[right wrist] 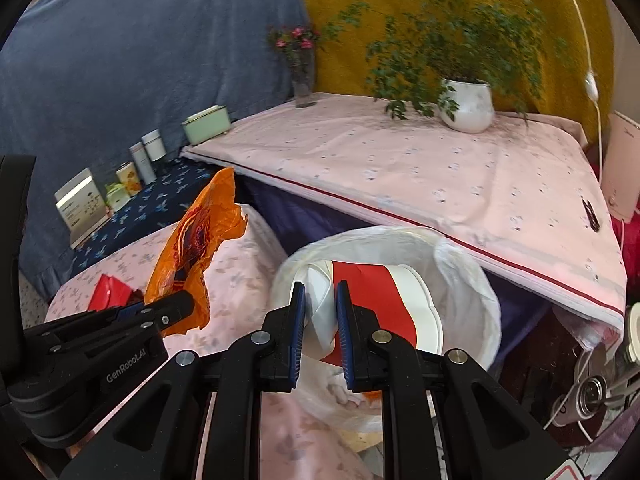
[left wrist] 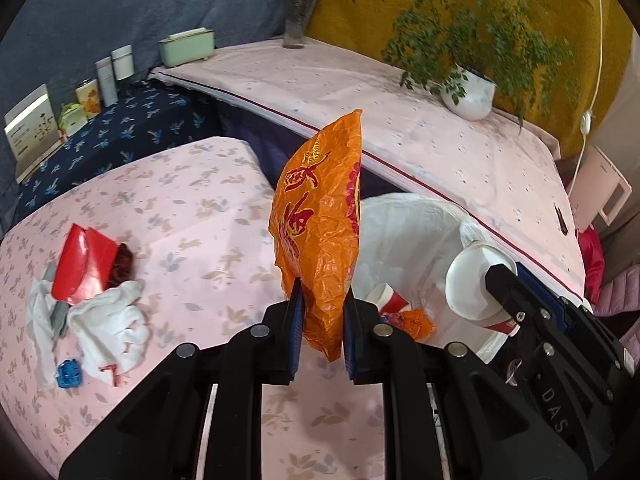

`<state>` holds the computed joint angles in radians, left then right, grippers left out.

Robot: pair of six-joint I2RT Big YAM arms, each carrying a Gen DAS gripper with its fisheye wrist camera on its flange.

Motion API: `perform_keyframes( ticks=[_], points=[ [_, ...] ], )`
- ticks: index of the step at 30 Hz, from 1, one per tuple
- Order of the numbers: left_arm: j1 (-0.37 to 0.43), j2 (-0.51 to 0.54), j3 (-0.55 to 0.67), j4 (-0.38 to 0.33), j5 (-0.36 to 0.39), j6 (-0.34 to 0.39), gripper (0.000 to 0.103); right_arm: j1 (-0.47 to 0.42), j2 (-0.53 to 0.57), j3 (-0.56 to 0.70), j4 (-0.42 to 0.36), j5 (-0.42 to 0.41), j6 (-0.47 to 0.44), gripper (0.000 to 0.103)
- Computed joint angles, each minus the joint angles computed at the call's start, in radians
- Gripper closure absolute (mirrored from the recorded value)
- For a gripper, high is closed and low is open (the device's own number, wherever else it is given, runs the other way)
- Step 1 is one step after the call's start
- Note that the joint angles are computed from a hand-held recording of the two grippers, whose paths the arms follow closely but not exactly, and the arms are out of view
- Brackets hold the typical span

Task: Collect trash
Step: 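Carry the cup and orange bag over the wastebasket and open both grippers, then move both open grippers back to the trash pile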

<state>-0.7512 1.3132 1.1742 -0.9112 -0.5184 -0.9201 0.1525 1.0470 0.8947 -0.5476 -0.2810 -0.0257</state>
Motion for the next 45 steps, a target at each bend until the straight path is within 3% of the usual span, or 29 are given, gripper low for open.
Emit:
perform_keyframes(
  ticks=[8, 13, 17, 26, 30, 32, 45],
  points=[
    [-0.006, 0.083, 0.057, 0.043, 0.07, 0.062, 0.086, -0.081, 0.048, 0.012, 0.009, -0.017, 0.004, 0.088],
    [0.001, 0.11, 0.07, 0.066, 0.108, 0.072, 0.079, -0.098, 0.071, 0.016, 0.013, -0.017, 0.004, 0.088],
    [0.0, 0.122, 0.079, 0.067, 0.098, 0.08, 0.065, -0.102, 0.086, 0.019, 0.015, -0.016, 0.006, 0.088],
    [0.011, 0.114, 0.064, 0.062, 0.091, 0.061, 0.058, -0.088, 0.104, 0.029, 0.024, -0.006, 0.008, 0.088],
    [0.016, 0.101, 0.05, 0.056, 0.077, 0.044, 0.049, -0.077, 0.107, 0.03, 0.028, -0.002, 0.022, 0.083],
    [0.017, 0.094, 0.044, 0.056, 0.071, 0.038, 0.047, -0.07, 0.105, 0.029, 0.031, 0.008, 0.029, 0.077],
    [0.013, 0.04, -0.006, 0.055, 0.051, -0.004, 0.046, -0.027, 0.06, 0.014, 0.027, 0.027, 0.034, 0.068]
  ],
)
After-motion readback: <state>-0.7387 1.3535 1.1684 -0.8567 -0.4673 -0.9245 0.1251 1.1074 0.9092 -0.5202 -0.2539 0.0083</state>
